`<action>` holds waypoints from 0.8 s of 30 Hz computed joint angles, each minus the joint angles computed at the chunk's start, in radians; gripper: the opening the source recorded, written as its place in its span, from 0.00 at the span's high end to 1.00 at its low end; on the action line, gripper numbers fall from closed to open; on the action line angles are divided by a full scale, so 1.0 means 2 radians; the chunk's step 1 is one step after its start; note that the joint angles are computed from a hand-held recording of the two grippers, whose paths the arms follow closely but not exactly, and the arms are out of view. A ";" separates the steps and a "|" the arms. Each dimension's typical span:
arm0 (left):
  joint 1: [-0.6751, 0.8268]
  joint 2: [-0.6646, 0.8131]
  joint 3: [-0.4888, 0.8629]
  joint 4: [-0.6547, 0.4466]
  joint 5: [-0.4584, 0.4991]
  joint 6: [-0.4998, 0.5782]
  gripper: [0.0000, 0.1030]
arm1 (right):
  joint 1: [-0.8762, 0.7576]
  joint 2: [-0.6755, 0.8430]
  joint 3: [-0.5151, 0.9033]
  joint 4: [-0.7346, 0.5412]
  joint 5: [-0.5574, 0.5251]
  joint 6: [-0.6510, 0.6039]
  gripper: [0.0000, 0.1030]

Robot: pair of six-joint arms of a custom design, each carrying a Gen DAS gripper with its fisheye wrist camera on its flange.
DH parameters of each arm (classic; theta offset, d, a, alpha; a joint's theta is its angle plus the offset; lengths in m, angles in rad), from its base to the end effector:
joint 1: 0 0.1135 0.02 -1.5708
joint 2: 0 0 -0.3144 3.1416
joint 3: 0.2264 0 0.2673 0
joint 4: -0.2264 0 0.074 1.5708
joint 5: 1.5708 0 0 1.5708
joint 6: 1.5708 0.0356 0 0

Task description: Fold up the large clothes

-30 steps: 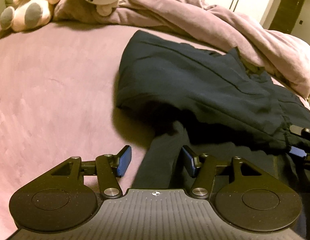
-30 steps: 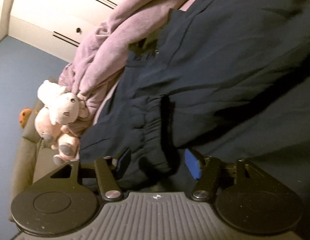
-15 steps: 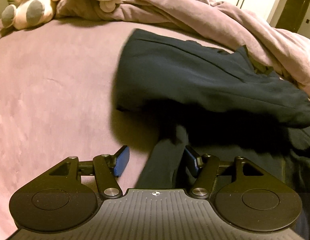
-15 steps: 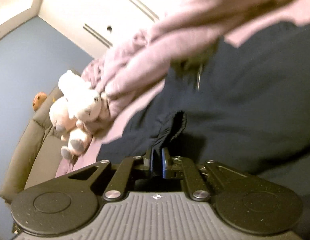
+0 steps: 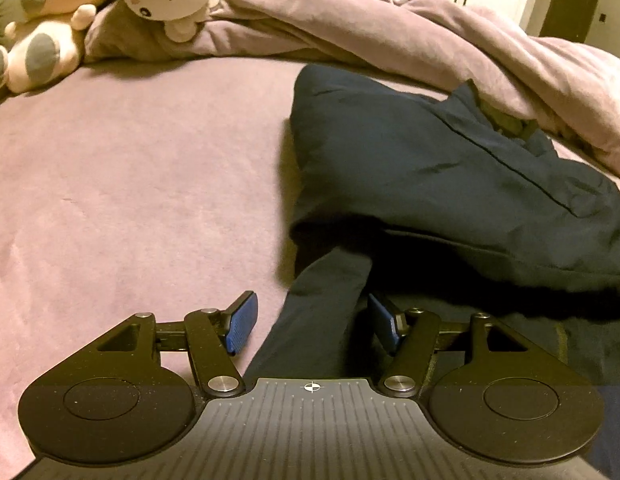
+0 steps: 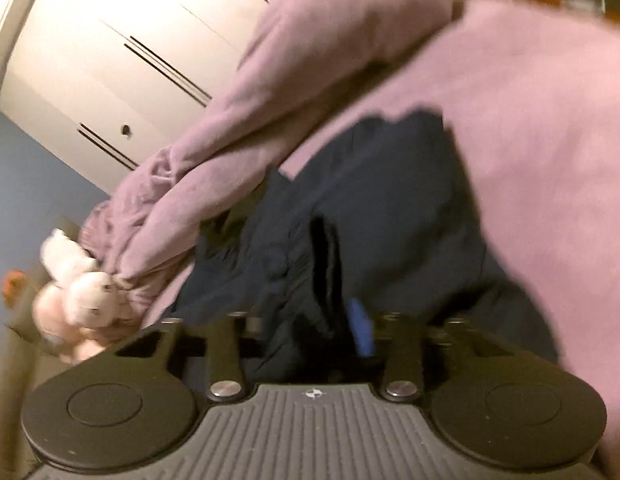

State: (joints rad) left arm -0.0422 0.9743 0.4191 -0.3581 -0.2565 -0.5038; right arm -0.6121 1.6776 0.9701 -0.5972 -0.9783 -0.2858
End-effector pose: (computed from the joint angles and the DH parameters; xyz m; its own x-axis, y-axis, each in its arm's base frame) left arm 0.1629 0.0022 0.2015 -0.6375 -0.4405 -0.6321 -0.4817 0.8682 -0.1192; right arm 0.2749 -0.1569 0.2118 -0.7977 0.3677 -0.4779 -0.0860 0.7151 0.6937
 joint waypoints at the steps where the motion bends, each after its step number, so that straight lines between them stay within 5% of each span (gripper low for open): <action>1: -0.002 0.005 0.002 0.001 -0.001 0.000 0.35 | 0.005 0.004 -0.005 0.002 -0.004 -0.001 0.40; 5: -0.013 0.026 0.012 -0.002 -0.018 -0.001 0.35 | 0.048 0.004 -0.042 0.076 0.008 0.058 0.40; 6: -0.014 0.029 0.014 -0.003 -0.021 -0.001 0.35 | 0.052 0.004 -0.045 0.077 0.007 0.059 0.49; 7: -0.014 0.030 0.016 -0.003 -0.023 -0.001 0.35 | 0.056 -0.001 -0.045 0.078 0.014 0.058 0.69; 10: -0.012 0.039 0.022 0.000 -0.031 0.000 0.35 | 0.081 -0.069 -0.085 0.145 0.056 0.073 0.83; 14: -0.005 0.059 0.033 0.001 -0.026 0.000 0.33 | 0.090 -0.154 -0.131 0.264 0.121 0.080 0.84; 17: -0.009 0.064 0.031 0.006 -0.020 0.006 0.31 | 0.083 -0.133 -0.118 0.290 0.156 0.072 0.84; 21: -0.018 0.039 0.034 -0.029 -0.023 0.004 0.33 | 0.074 -0.089 -0.092 0.260 0.195 0.057 0.66; 24: -0.018 -0.009 0.043 -0.082 -0.011 0.001 0.33 | 0.052 -0.116 -0.124 0.306 0.190 0.087 0.60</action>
State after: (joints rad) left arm -0.0788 0.9570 0.5059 -0.5214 -0.2776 -0.5020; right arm -0.5086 1.4454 0.7228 0.0139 -0.5982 -0.1120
